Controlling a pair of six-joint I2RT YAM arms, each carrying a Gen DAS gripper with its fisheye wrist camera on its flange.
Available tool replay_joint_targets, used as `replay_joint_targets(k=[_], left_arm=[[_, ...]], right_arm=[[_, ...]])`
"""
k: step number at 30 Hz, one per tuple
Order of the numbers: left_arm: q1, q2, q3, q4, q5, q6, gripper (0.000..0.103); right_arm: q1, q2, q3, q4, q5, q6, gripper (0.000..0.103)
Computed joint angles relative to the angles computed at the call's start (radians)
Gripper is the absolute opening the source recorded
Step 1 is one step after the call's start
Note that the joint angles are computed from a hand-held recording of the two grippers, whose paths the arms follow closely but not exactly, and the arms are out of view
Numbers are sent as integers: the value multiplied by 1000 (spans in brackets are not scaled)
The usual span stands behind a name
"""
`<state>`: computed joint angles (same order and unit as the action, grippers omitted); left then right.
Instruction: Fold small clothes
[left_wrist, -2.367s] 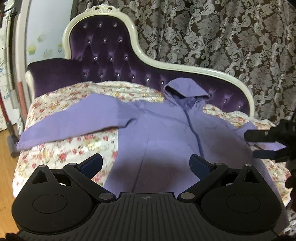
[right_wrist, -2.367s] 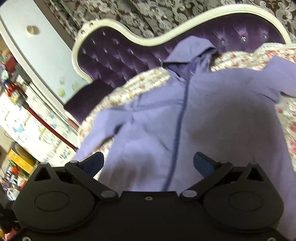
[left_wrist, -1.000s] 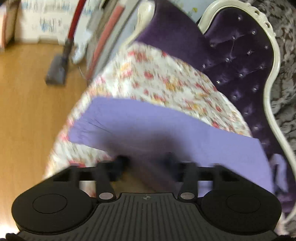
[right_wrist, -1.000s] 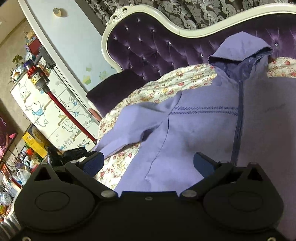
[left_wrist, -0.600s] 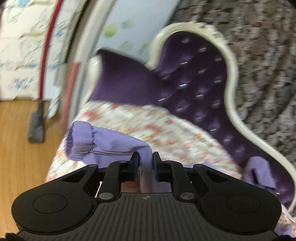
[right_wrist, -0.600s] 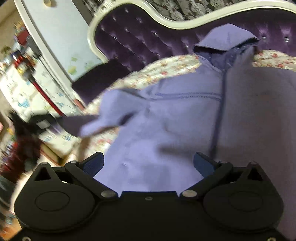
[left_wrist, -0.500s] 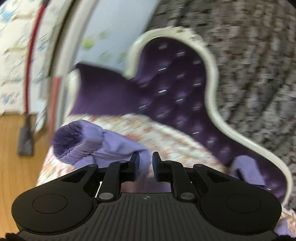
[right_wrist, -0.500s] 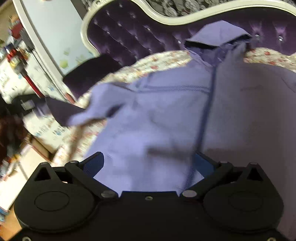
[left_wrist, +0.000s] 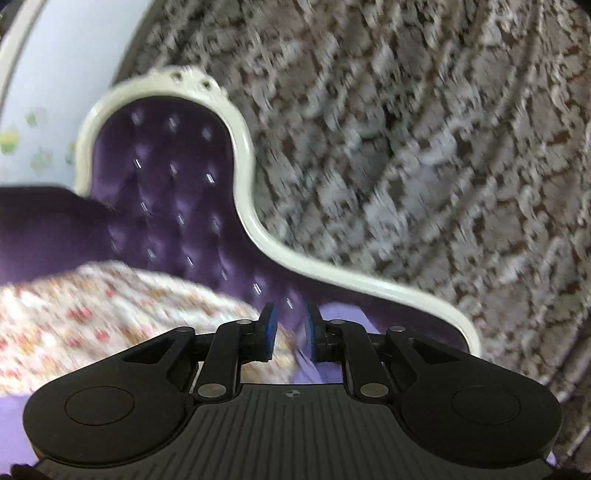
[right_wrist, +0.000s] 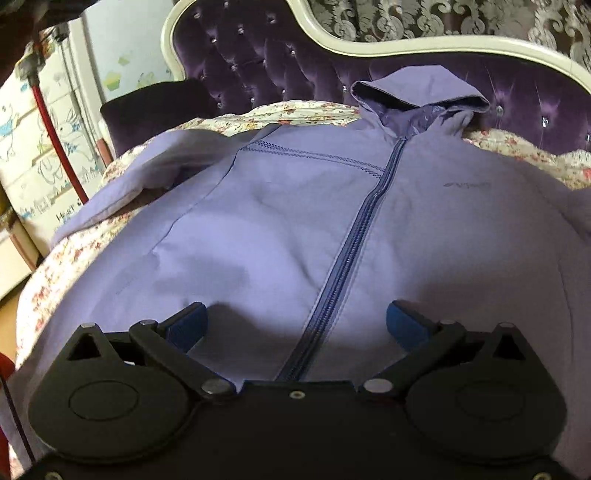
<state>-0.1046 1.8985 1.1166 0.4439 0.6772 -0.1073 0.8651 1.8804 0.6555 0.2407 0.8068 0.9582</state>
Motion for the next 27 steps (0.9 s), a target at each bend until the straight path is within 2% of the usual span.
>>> replay_joint_targets(k=[2, 4, 10, 15, 21, 27], left_arm=[[-4, 31, -24, 7, 15, -9, 40], [9, 70, -51, 21, 29, -29, 54], [89, 204, -68, -18, 12, -56, 68], [204, 314, -38, -66, 33, -76, 71], [270, 437, 120, -112, 50, -180, 71], [286, 530, 277, -96, 36, -292, 72]], right_arm=[[0, 7, 15, -23, -2, -17, 103], [1, 5, 14, -25, -4, -24, 103], [-3, 3, -2, 6, -11, -38, 103], [-1, 9, 4, 0, -11, -42, 103], [0, 17, 23, -28, -10, -44, 103], [0, 21, 29, -38, -10, -45, 103]])
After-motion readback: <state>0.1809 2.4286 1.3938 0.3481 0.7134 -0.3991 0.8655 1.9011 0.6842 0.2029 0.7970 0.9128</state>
